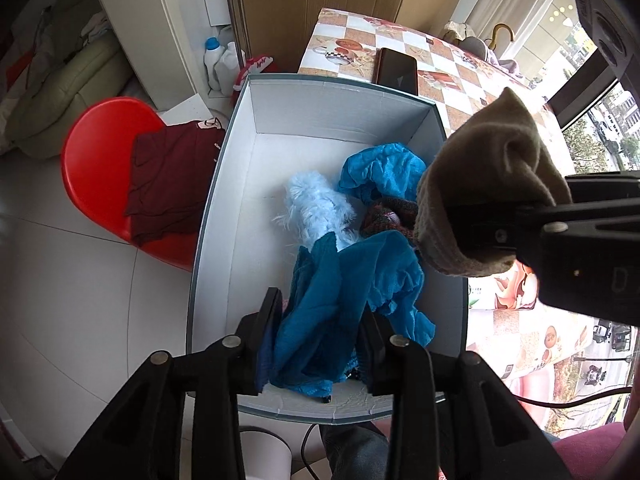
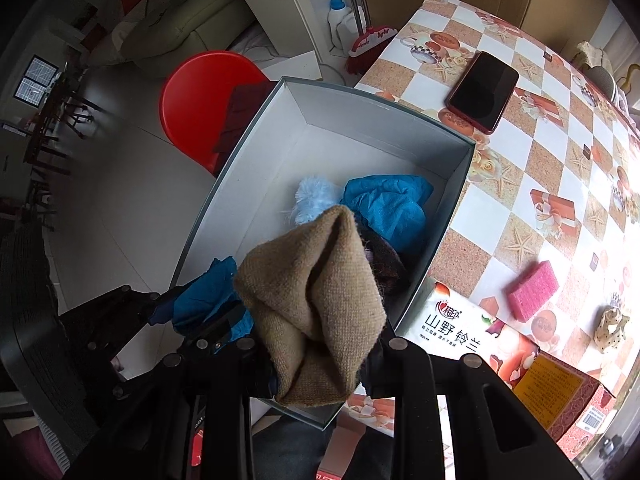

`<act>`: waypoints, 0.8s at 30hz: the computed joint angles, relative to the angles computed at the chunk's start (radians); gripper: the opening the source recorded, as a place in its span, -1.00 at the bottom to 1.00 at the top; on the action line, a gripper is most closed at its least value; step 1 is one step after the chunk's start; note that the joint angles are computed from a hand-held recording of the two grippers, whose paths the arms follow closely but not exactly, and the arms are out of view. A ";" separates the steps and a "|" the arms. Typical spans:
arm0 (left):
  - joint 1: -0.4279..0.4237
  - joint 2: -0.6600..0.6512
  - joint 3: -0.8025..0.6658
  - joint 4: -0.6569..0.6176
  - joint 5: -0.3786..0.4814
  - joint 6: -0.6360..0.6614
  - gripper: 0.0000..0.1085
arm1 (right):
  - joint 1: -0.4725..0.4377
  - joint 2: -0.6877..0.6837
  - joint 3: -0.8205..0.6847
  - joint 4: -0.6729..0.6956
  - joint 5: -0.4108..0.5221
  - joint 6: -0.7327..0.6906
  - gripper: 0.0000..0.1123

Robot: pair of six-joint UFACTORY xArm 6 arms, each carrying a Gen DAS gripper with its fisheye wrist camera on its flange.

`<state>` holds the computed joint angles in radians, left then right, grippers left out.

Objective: Organize soft objects
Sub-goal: 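Open both tools to drop the blue glove and tan sock into the box, then move the left tool to the pink sponge while the right tool approaches the cream polka-dot scrunchie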

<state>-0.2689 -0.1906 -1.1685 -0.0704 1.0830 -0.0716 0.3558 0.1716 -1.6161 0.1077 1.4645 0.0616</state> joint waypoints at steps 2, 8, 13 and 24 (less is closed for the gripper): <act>-0.005 -0.009 0.007 0.001 -0.018 0.005 0.22 | -0.004 0.011 -0.010 0.011 0.009 -0.002 -0.44; -0.011 -0.008 0.003 -0.011 -0.021 0.011 0.57 | -0.022 0.022 -0.027 0.034 0.011 0.012 0.45; -0.013 0.004 -0.022 -0.020 -0.038 0.000 0.89 | -0.048 0.053 -0.083 0.005 0.081 0.059 0.83; -0.141 0.291 -0.445 -0.077 0.107 0.109 0.89 | -0.346 -0.003 -0.194 0.117 0.208 0.162 0.83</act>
<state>-0.4103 0.1003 -1.6138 -0.1476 1.1898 0.0374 0.0097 0.1687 -1.8097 0.2249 1.6726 0.2233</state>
